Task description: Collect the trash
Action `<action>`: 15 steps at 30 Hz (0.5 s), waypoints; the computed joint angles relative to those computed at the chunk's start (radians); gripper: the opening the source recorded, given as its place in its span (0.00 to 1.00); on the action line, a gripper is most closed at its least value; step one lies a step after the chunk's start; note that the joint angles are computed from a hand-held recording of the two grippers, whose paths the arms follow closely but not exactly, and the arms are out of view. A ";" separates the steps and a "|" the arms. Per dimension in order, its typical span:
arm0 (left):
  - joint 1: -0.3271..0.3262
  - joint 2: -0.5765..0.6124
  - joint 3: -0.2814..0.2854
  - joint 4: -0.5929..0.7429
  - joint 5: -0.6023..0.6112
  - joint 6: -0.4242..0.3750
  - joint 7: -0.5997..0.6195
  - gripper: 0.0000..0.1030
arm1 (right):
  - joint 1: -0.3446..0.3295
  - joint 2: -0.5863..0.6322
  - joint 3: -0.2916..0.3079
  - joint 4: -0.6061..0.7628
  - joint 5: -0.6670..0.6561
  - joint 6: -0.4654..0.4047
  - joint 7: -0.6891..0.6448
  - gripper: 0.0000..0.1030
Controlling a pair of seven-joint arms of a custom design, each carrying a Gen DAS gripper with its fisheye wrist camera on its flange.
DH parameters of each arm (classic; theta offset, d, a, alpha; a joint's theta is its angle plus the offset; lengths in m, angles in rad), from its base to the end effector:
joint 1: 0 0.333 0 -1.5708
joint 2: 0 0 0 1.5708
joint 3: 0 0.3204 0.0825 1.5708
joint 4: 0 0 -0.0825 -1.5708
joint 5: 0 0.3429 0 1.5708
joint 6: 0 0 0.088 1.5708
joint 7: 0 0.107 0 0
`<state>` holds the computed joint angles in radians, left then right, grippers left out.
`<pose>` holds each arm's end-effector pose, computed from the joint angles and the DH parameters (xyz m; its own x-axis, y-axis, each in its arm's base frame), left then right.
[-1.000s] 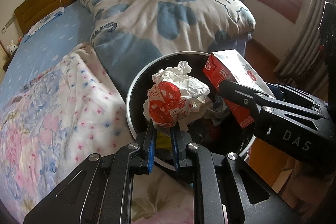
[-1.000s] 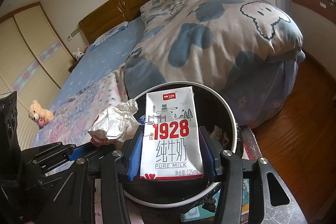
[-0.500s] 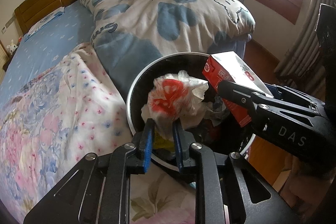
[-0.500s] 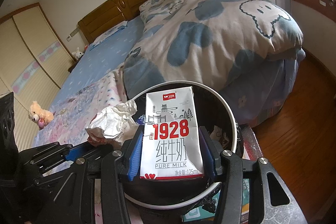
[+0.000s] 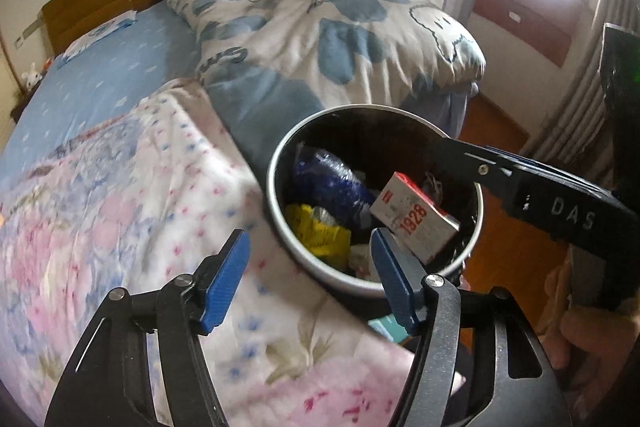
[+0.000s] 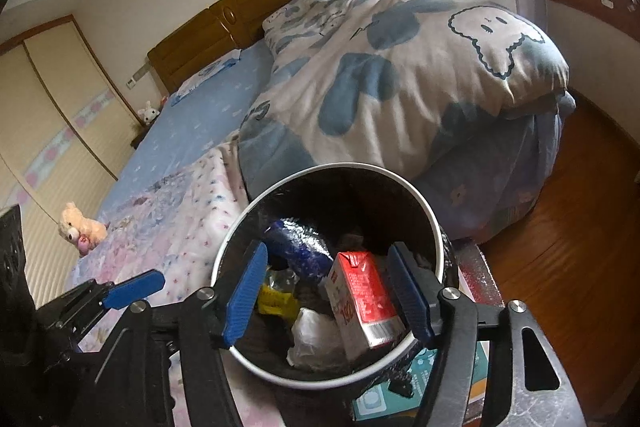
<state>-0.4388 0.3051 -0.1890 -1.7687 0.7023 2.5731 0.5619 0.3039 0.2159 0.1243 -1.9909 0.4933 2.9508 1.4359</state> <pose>0.5203 -0.3745 0.4692 -0.1002 -0.9949 0.0073 -0.7785 0.0738 -0.6233 0.5667 0.2185 0.4656 0.2107 -0.9223 -0.3241 -0.7830 0.0393 -0.6208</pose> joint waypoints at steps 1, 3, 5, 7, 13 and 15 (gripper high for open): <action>-0.004 -0.023 0.006 -0.031 0.013 0.011 -0.031 0.64 | 0.000 -0.005 0.002 -0.006 0.004 0.005 -0.001 0.66; -0.004 -0.072 0.012 -0.100 0.048 0.037 -0.103 0.66 | 0.008 -0.024 0.002 -0.032 0.004 0.024 0.005 0.67; 0.002 -0.127 0.009 -0.175 0.087 0.063 -0.183 0.67 | 0.014 -0.048 0.005 -0.064 0.009 0.045 0.011 0.70; 0.011 -0.178 0.002 -0.244 0.139 0.078 -0.271 0.68 | 0.019 -0.076 0.019 -0.102 0.033 0.076 -0.002 0.75; 0.067 -0.346 -0.053 -0.447 0.259 0.094 -0.482 0.69 | 0.065 -0.157 0.053 -0.221 0.098 0.173 -0.029 0.85; 0.091 -0.402 -0.073 -0.506 0.278 0.096 -0.538 0.70 | 0.095 -0.176 0.040 -0.253 0.043 0.190 0.025 0.88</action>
